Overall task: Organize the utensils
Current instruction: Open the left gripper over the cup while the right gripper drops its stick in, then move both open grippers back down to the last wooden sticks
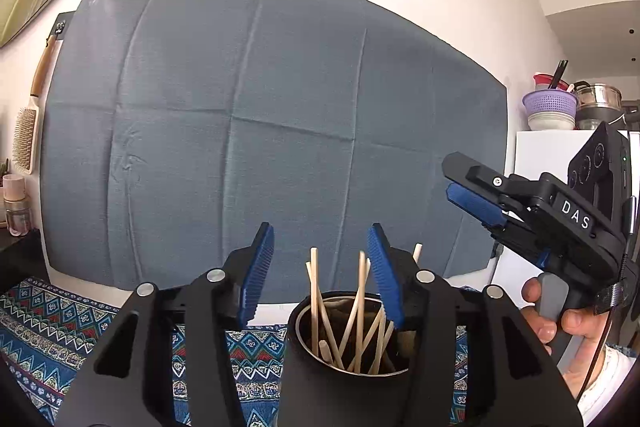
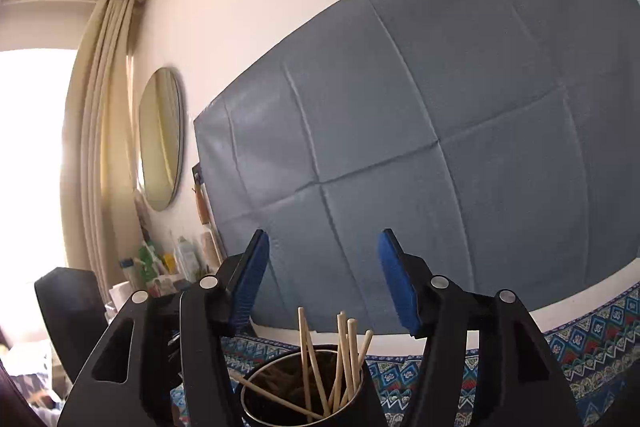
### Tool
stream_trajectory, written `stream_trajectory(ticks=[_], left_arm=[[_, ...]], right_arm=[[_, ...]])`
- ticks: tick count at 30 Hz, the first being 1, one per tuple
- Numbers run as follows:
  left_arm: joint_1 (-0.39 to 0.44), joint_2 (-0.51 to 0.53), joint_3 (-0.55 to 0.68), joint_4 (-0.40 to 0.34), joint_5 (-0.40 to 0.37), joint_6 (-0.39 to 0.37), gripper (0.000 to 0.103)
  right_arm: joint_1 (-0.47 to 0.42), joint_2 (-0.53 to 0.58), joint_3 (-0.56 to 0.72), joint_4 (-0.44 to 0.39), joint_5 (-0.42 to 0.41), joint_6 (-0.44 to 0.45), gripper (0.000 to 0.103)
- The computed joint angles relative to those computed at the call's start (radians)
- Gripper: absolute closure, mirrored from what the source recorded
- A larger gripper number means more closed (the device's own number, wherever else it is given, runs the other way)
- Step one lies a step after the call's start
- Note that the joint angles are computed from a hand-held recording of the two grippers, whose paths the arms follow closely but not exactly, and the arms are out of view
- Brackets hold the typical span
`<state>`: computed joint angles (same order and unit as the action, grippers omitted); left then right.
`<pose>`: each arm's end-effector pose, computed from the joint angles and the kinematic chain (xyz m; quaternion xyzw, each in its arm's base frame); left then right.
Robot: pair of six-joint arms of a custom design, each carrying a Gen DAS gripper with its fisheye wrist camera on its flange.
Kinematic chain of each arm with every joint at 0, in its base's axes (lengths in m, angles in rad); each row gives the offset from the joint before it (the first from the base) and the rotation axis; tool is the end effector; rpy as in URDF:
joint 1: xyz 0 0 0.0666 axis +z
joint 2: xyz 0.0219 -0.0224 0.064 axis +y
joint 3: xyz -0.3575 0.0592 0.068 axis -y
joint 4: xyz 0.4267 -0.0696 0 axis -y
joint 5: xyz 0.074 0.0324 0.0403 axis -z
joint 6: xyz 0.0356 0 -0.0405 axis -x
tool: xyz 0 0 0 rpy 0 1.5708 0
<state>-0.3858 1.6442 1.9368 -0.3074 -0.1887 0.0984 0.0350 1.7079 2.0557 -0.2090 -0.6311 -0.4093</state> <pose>0.5893 -0.2326 0.6034 0.0361 0.7113 -0.1024 0.6944 0.6399 0.0430 0.6349 -0.1140 0.6566 0.3567 0.6547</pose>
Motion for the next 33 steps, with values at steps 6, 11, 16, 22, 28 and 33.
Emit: stream_trajectory(ticks=[6, 11, 16, 22, 28, 33], left_arm=[[-0.004, -0.020, 0.026, -0.079, -0.028, -0.005, 0.012], [-0.003, -0.024, 0.064, -0.176, -0.028, 0.012, 0.006], [-0.001, -0.035, 0.077, -0.253, -0.034, 0.027, 0.006], [-0.002, -0.051, 0.077, -0.326, -0.056, 0.032, 0.006], [-0.005, -0.065, 0.078, -0.389, -0.084, 0.042, 0.006], [-0.012, -0.083, 0.072, -0.433, -0.095, 0.051, 0.006]], right_arm=[[-0.011, -0.021, 0.041, -0.126, 0.033, 0.015, 0.016], [-0.013, -0.016, 0.110, -0.293, 0.086, 0.085, 0.013], [-0.017, -0.016, 0.153, -0.420, 0.122, 0.148, 0.012], [-0.020, -0.016, 0.177, -0.528, 0.140, 0.190, 0.012], [-0.015, -0.016, 0.192, -0.616, 0.162, 0.232, 0.012], [-0.009, -0.026, 0.180, -0.689, 0.139, 0.290, 0.010]])
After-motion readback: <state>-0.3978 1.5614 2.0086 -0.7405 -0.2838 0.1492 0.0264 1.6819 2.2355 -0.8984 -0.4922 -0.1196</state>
